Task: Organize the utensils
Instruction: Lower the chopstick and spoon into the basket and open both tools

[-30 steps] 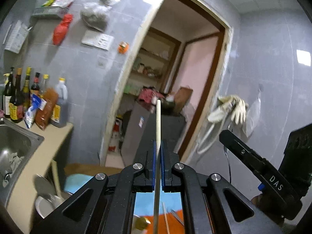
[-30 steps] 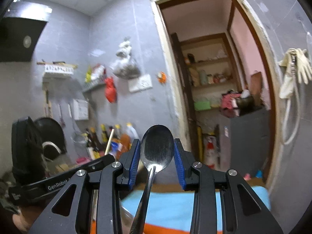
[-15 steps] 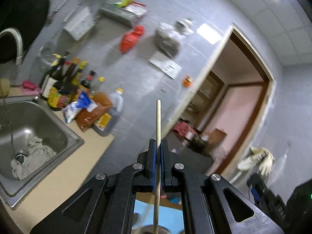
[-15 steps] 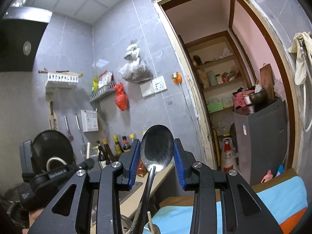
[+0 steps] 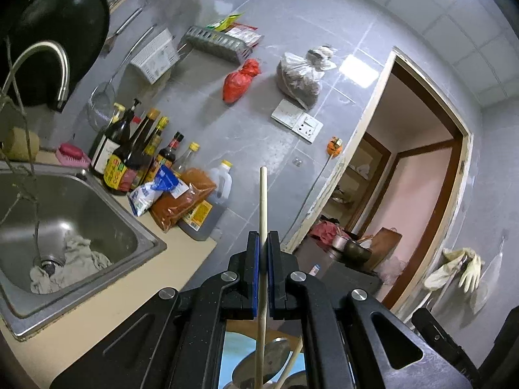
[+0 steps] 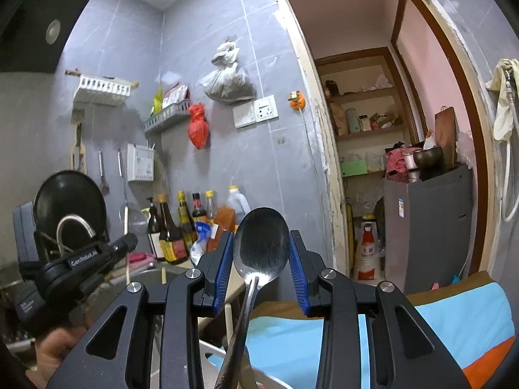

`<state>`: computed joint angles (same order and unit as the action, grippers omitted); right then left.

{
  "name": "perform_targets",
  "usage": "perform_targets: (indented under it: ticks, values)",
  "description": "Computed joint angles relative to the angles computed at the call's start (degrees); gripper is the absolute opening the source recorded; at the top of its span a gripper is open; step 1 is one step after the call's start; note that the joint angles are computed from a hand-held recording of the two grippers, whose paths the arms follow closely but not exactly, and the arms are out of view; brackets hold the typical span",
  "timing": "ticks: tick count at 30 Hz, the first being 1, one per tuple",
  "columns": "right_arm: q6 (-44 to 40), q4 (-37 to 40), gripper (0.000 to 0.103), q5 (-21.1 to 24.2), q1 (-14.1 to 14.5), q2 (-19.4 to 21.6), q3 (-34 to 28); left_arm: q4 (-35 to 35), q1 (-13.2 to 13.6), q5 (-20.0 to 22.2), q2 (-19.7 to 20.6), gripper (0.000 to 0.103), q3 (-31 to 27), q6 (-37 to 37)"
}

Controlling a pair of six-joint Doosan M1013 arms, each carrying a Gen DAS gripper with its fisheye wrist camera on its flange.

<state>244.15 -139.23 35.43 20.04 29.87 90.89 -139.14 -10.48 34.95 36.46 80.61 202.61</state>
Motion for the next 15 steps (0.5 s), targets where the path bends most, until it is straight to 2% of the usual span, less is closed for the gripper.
perform_targets:
  ticks: [6,15]
  values:
    - [-0.6,0.0,0.032,0.2,0.3,0.7,0.4,-5.2,-1.0,0.9,-0.2,0.002,1.8,9.2]
    - [-1.2,0.9,0.032,-0.5,0.4,0.5,1.0,-4.7,-1.1,1.7,-0.7,0.002,3.4,11.8]
